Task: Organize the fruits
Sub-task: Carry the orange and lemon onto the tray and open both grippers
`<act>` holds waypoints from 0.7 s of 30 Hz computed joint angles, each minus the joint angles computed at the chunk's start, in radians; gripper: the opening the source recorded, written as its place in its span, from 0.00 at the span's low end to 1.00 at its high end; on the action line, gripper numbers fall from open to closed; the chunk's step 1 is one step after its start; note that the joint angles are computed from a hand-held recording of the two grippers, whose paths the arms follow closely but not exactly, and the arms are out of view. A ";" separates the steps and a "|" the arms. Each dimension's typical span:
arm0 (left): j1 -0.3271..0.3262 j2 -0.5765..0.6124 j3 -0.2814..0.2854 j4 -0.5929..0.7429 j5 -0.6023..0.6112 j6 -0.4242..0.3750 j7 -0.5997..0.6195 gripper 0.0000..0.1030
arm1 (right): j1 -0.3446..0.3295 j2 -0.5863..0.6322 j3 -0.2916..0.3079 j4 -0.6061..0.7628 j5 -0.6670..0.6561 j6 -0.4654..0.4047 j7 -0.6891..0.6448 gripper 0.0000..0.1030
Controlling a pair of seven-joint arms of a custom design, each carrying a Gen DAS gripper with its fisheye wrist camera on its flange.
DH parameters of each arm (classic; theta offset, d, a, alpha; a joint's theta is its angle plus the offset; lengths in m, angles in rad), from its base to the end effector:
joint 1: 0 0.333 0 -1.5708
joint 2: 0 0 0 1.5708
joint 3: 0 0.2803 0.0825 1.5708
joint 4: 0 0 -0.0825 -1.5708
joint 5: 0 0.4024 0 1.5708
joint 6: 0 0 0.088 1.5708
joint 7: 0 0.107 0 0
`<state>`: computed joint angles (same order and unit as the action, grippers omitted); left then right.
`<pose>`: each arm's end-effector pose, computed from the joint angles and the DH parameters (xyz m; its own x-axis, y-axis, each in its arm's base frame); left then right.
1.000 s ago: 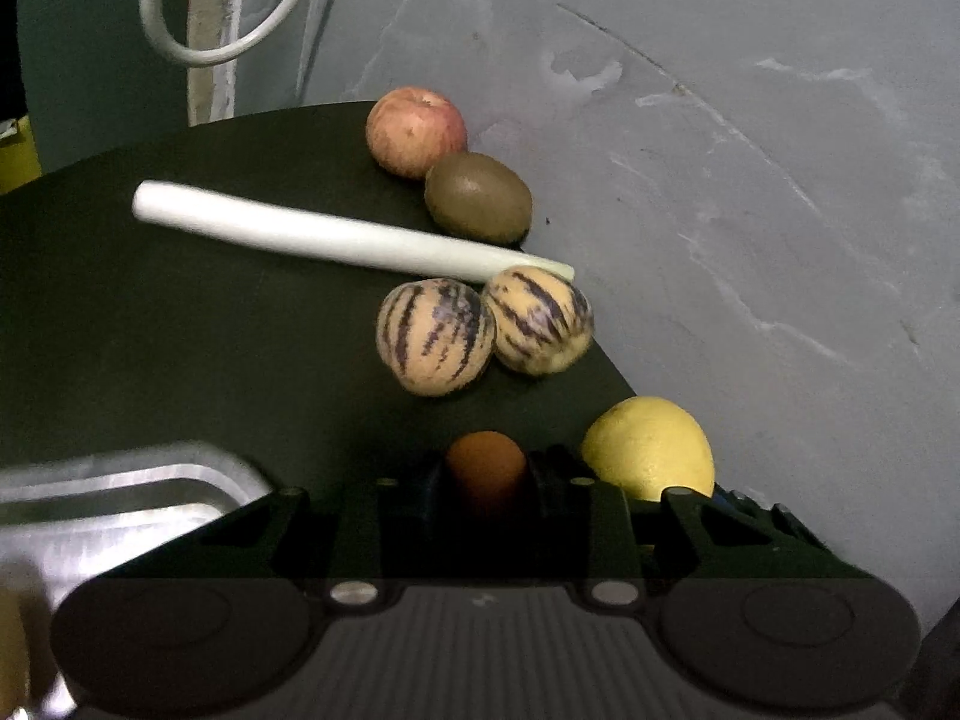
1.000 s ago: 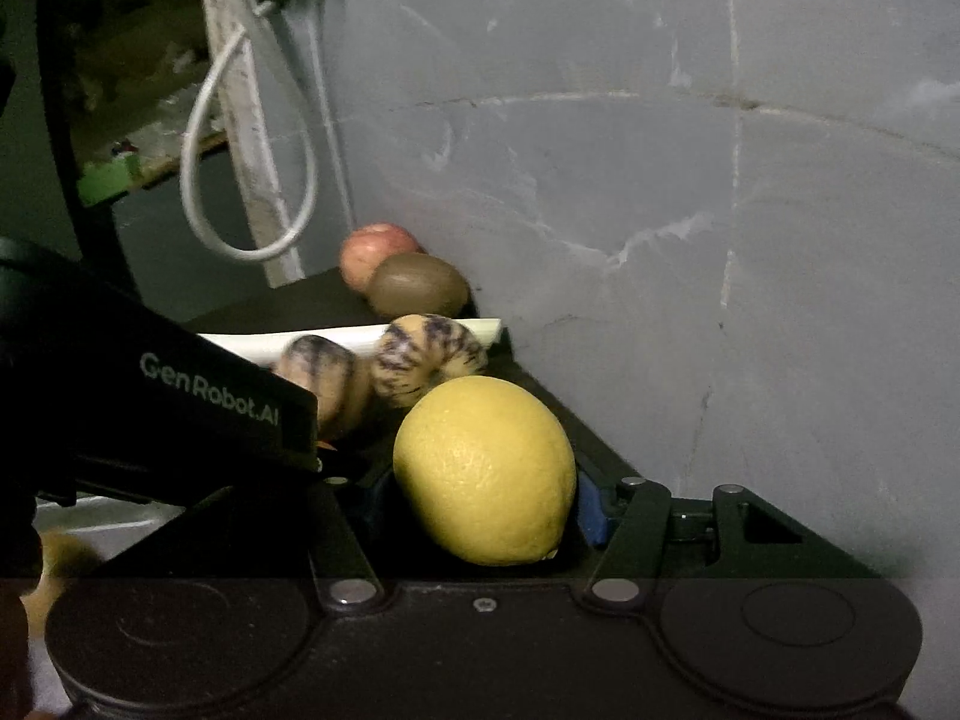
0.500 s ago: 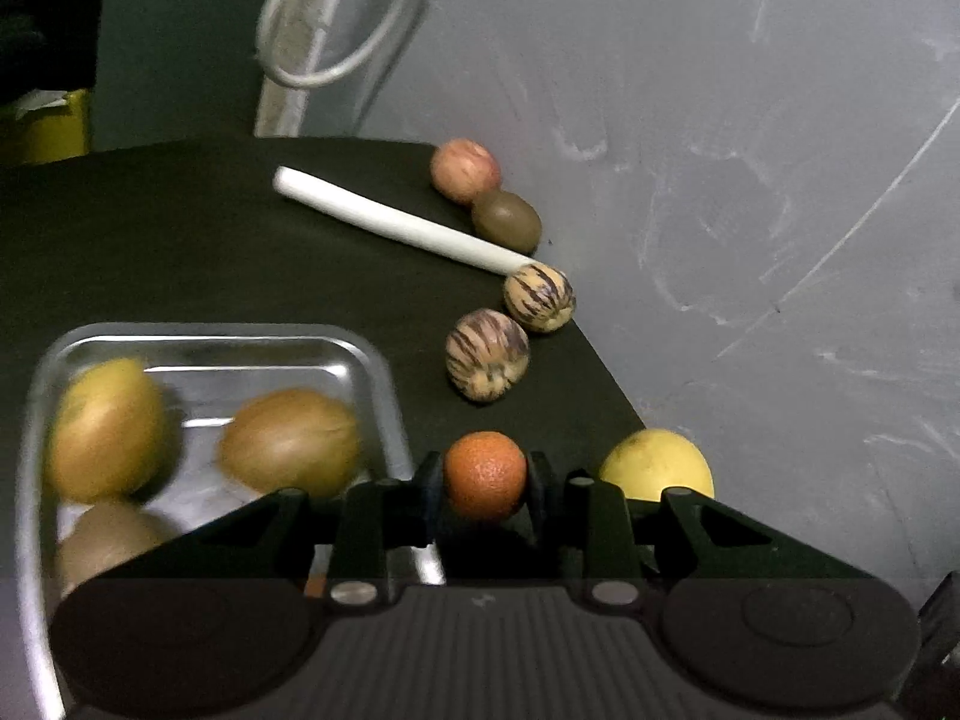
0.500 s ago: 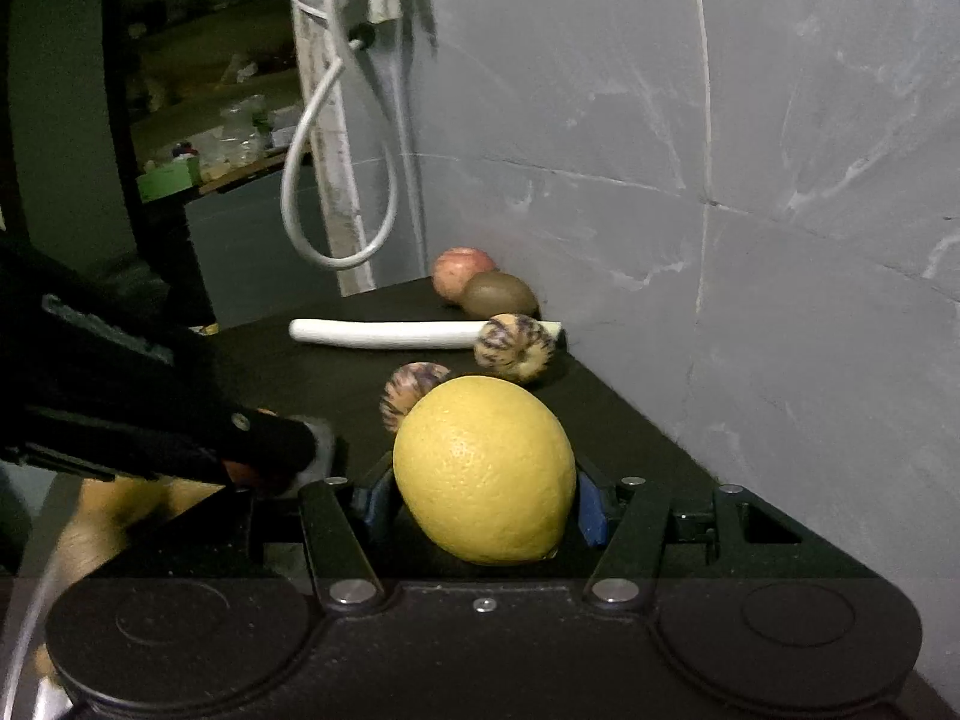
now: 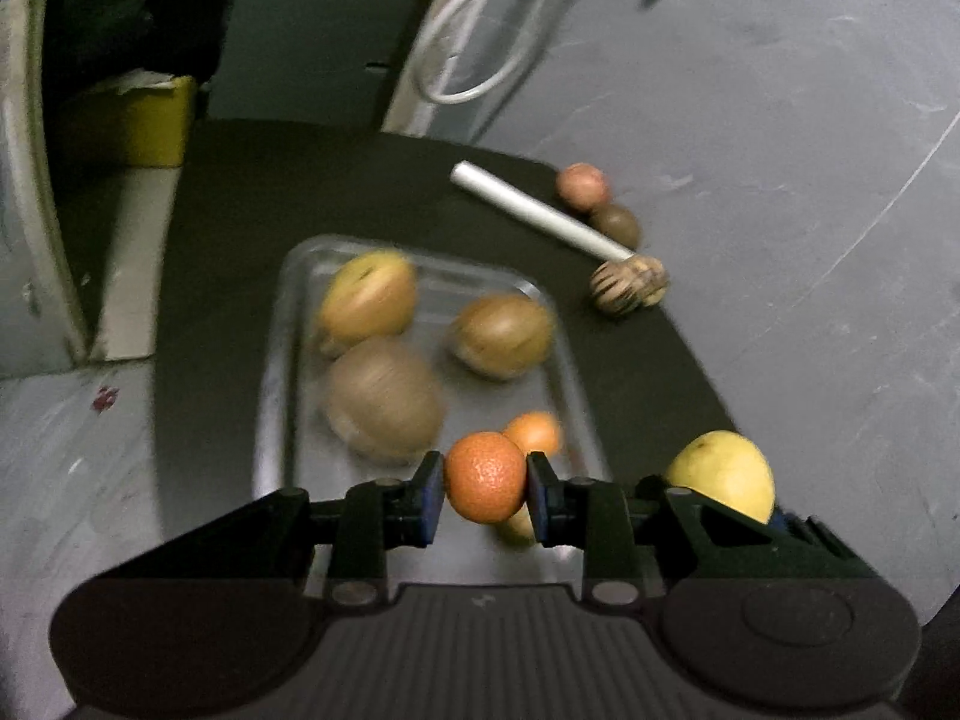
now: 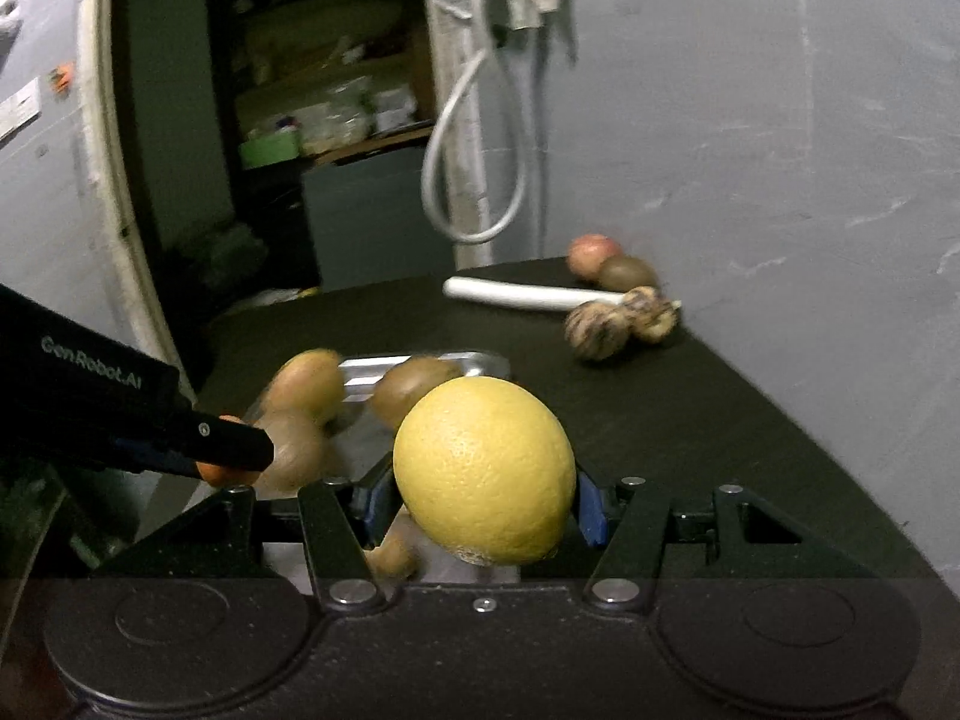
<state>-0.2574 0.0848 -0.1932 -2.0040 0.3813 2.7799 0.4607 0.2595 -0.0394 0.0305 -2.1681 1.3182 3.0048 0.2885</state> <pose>0.5615 -0.2874 0.4498 0.2081 -0.8981 0.3876 -0.7411 -0.4033 -0.5367 0.5626 0.0946 0.4263 0.3702 -0.9235 -0.1004 -0.5474 -0.1296 -0.8267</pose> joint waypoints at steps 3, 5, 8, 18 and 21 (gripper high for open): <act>0.005 -0.050 -0.003 -0.072 -0.001 -0.004 -0.018 0.30 | 0.008 -0.041 0.001 -0.052 -0.026 -0.021 0.011 0.57; 0.012 -0.066 -0.009 -0.101 -0.005 -0.002 -0.026 0.30 | 0.018 -0.064 -0.002 -0.086 -0.057 -0.030 0.041 0.57; 0.019 -0.080 -0.017 -0.128 -0.015 -0.007 -0.024 0.30 | 0.035 -0.074 -0.010 -0.109 -0.093 -0.038 0.077 0.57; 0.022 -0.069 -0.027 -0.148 -0.053 -0.030 0.014 0.30 | 0.068 -0.069 -0.015 -0.147 -0.215 -0.044 0.210 0.57; 0.020 -0.068 -0.027 -0.150 -0.052 -0.034 0.019 0.30 | 0.073 -0.063 -0.017 -0.149 -0.229 -0.039 0.225 0.57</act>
<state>-0.2376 0.0165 -0.2207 -2.1542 0.3296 2.7463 0.4794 0.3320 -0.1022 0.0130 -2.3171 1.0892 2.9657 0.5135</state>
